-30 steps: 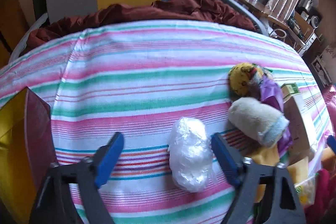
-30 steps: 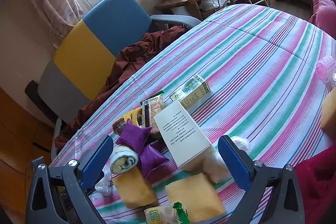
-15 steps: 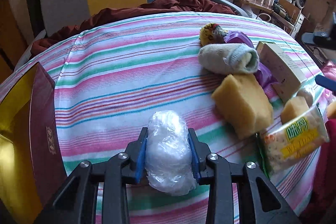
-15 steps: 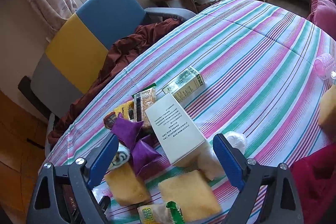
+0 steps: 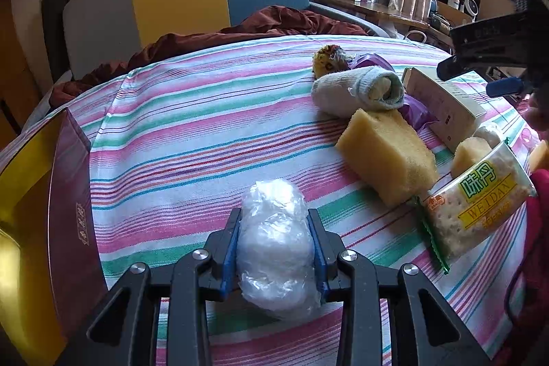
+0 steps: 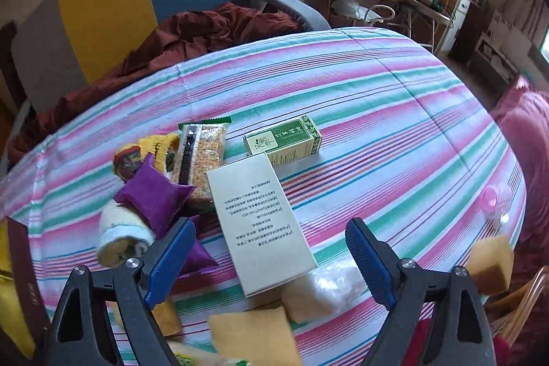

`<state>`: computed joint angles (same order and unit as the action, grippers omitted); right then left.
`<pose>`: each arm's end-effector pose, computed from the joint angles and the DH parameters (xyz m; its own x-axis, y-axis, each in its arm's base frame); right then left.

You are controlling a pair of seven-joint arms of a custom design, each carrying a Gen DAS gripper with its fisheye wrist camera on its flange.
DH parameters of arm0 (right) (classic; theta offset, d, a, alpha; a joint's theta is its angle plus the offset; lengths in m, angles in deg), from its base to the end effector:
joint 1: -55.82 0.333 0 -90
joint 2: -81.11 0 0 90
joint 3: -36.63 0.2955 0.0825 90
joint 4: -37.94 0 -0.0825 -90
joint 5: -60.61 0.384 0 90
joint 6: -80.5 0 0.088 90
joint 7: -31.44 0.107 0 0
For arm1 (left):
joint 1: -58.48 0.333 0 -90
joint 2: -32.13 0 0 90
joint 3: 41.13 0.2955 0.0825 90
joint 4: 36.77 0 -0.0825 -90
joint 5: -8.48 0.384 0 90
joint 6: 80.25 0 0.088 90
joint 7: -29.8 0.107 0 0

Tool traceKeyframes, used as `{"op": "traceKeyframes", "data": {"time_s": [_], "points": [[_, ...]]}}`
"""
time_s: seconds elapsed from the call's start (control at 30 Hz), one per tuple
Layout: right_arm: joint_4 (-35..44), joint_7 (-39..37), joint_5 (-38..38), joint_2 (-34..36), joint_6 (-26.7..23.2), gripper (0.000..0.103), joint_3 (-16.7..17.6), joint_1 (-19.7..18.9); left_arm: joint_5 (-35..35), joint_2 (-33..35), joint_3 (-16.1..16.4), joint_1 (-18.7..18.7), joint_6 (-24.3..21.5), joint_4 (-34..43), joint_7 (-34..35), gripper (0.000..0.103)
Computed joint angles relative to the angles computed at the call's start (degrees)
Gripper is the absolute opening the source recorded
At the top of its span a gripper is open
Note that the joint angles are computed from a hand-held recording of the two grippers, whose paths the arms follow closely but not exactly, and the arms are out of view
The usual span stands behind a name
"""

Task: Organize objects
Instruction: 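Grasp the plastic-wrapped white bundle with the left tool while the right tool grasps the white box, then carry the white bundle into the gold tray and open the left tool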

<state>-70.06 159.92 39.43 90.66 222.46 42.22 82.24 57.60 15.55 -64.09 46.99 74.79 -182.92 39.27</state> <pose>0.5377 0.3344 0.4455 0.1230 -0.9924 0.0080 -0.8698 -0.1117 -0.4807 0.3678 -0.2819 0.3775 0.0777 -0.9969 -0.0110 -0.7594 -0.0520 -0.6485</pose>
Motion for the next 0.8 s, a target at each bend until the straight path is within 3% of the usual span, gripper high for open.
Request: {"op": "traceKeyframes", "data": {"time_s": [0.1,0.13,0.17,0.2,0.33,0.53,0.73,0.8], "points": [[3.2,-2.3,0.5,4.0,-1.8,0.09,-0.2,0.1,1.4,0.0,-0.2,0.6,0.7,-0.2,-1.3,0.037],[3.6,-2.7,1.0,5.0,-1.8,0.08,-0.3,0.0,1.9,0.0,-0.3,0.7,0.9,-0.2,-1.7,0.037],[4.8,-4.4,2.8,6.2,-3.6,0.054,-0.1,-0.2,2.3,0.0,-0.4,0.8,0.8,-0.2,-2.0,0.037],[5.8,-5.8,4.3,7.0,-4.5,0.05,0.1,-0.4,2.7,0.1,-0.6,0.8,0.5,-0.1,-2.4,0.037],[6.6,-6.0,1.6,7.6,-5.7,0.05,-1.1,1.3,4.0,0.4,-0.7,0.4,-0.6,0.3,-3.2,0.037],[7.0,-8.3,6.8,8.6,-6.2,0.05,-0.7,0.0,4.0,0.4,0.1,-0.2,-0.5,0.3,-3.1,0.037],[6.2,-8.8,7.5,8.5,-5.3,0.05,-1.0,-0.1,-5.4,-3.3,1.9,-3.3,0.0,-1.8,3.6,0.036],[6.3,-8.7,7.2,8.6,-5.5,0.05,-1.1,0.1,-6.1,-7.7,0.3,-3.1,0.2,-3.4,4.1,0.036]]}}
